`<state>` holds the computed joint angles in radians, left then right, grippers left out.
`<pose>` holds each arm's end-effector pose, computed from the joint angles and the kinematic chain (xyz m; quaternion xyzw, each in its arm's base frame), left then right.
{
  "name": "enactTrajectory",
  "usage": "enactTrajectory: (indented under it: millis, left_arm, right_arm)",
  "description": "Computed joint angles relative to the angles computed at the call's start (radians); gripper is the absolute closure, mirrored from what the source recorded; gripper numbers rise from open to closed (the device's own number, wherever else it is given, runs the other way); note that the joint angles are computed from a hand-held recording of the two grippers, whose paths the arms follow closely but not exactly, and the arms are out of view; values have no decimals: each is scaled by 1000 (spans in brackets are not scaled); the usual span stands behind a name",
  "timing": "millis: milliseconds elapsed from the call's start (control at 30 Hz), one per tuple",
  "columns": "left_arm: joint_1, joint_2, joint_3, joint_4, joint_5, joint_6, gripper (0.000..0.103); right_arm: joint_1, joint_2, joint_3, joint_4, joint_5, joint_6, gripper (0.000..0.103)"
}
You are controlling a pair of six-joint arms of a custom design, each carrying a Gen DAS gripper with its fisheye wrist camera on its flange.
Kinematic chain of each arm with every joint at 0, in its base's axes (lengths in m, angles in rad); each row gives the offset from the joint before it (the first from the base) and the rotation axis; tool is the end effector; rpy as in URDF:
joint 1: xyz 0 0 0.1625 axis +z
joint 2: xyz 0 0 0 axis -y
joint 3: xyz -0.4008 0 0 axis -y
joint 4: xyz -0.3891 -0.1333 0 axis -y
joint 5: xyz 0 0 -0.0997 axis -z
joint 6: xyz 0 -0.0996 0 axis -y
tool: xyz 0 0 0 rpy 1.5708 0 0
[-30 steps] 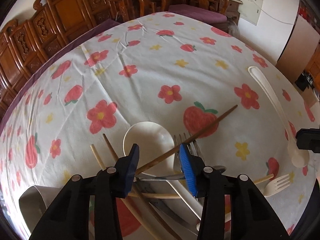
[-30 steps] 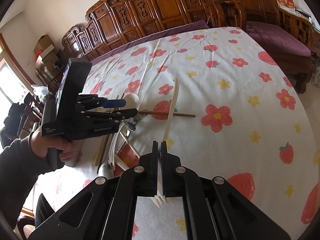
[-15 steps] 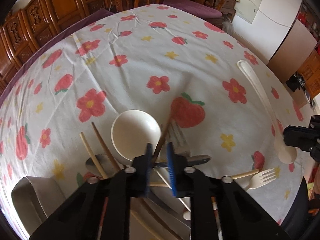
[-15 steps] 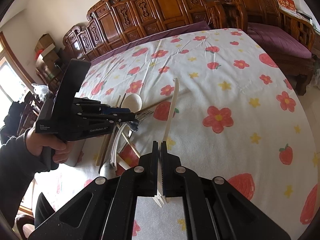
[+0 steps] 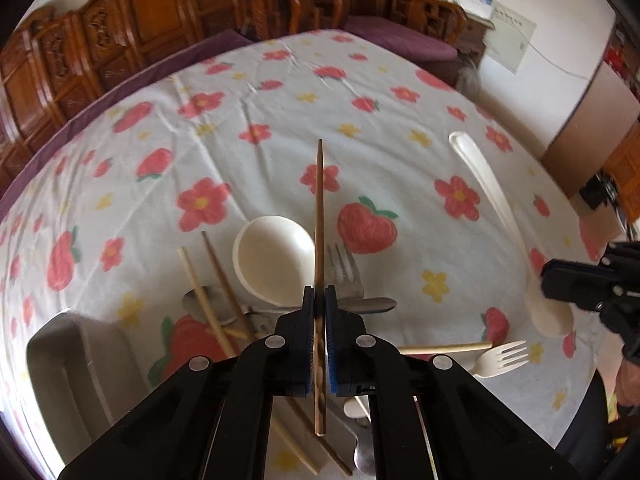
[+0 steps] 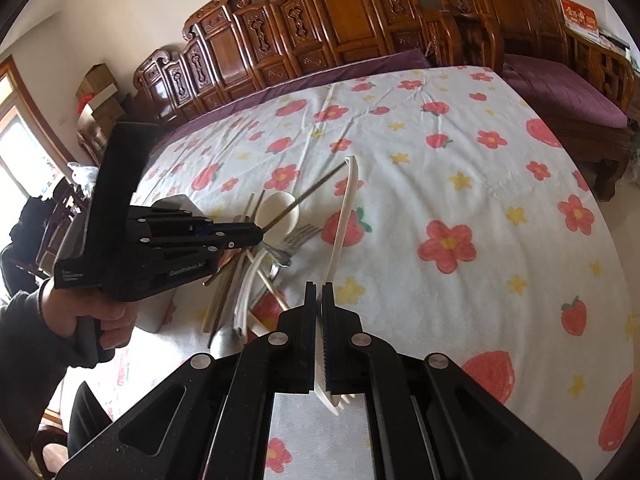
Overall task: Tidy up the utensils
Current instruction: 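Grasp a wooden chopstick with the left tool while the right tool holds the knife, then carry the knife over the metal box with the right tool while left holds chopstick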
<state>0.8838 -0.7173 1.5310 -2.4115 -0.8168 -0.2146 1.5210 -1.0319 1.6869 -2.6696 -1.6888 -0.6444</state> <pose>-0.2697 -0.6465 0.0733 0.2127 0.9050 -0.1717 0.3259 0.0892 -0.6520 0.2230 0.2729 -0.9349 0.1870 0.1288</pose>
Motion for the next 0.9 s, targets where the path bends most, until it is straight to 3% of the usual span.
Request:
enactTrajectory:
  millis: [433,900]
  left_arm:
    - [-89,-199,236,-70,166,-204,99]
    - [-161,-386,420,-8,248,-354,99]
  right_arm:
    - [47,-29,59,-28,21,-39,99]
    - [93,-56,125,-49,40,-69,99]
